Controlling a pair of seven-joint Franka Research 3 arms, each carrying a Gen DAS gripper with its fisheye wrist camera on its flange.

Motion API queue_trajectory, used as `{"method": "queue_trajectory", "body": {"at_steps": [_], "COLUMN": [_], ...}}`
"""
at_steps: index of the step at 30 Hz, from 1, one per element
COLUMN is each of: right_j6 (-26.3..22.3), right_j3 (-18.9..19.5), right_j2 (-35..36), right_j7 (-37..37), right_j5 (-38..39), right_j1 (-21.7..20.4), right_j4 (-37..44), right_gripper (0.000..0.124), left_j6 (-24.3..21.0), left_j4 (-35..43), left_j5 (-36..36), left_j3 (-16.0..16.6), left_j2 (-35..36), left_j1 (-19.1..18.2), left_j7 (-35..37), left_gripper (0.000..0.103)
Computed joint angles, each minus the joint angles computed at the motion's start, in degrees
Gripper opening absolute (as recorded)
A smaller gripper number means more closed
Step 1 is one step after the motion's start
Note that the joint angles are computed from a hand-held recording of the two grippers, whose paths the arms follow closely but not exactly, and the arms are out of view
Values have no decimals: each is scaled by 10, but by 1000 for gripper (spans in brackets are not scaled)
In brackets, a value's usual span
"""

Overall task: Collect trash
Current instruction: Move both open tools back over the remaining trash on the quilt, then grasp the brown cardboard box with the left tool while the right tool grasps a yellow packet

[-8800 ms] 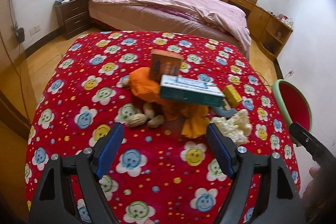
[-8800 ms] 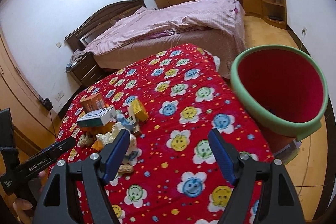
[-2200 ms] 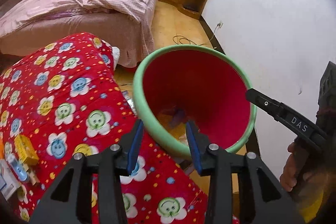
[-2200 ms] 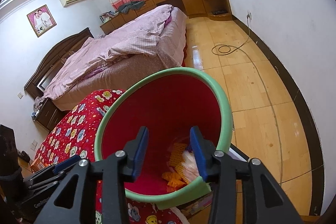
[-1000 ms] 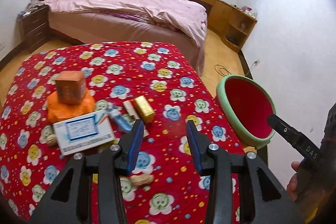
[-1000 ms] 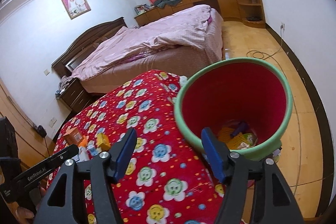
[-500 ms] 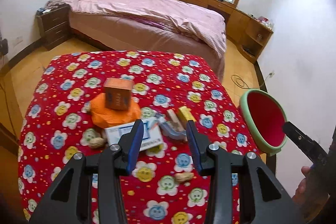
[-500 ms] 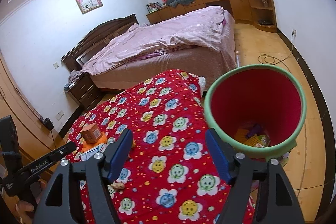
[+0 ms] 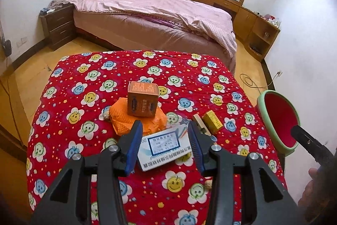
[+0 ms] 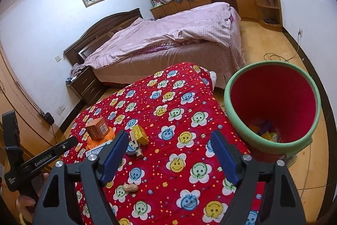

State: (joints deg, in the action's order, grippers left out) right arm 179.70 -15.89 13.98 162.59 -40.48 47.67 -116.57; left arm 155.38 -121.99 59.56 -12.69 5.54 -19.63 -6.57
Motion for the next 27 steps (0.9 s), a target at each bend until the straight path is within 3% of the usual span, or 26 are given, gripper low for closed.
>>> {"method": "queue_trajectory", "body": {"at_steps": [6,10,18,27], "right_j6": [-18,-35,-60,-85], "right_j3": [38,56,70,61], "right_j2": [36,62,106,140], "right_j7": [-60,-111,-191,-227], "right_j5": [73,133,224,277], "right_j1": [-29,-38,-43,-34], "right_j4": [34,60,105,144], "right_gripper": [83,83,83,83], "left_j6": [25,36,20,73], "left_j4": [16,37,81,102], "left_j5": [22,27,20,-39], "left_j3": [15,26,51,71], "left_j2": [28,54,98,142], "left_j1": [7,8,4,12], "left_j7": [1,13,44,100], "left_gripper": [52,70,70,70]}}
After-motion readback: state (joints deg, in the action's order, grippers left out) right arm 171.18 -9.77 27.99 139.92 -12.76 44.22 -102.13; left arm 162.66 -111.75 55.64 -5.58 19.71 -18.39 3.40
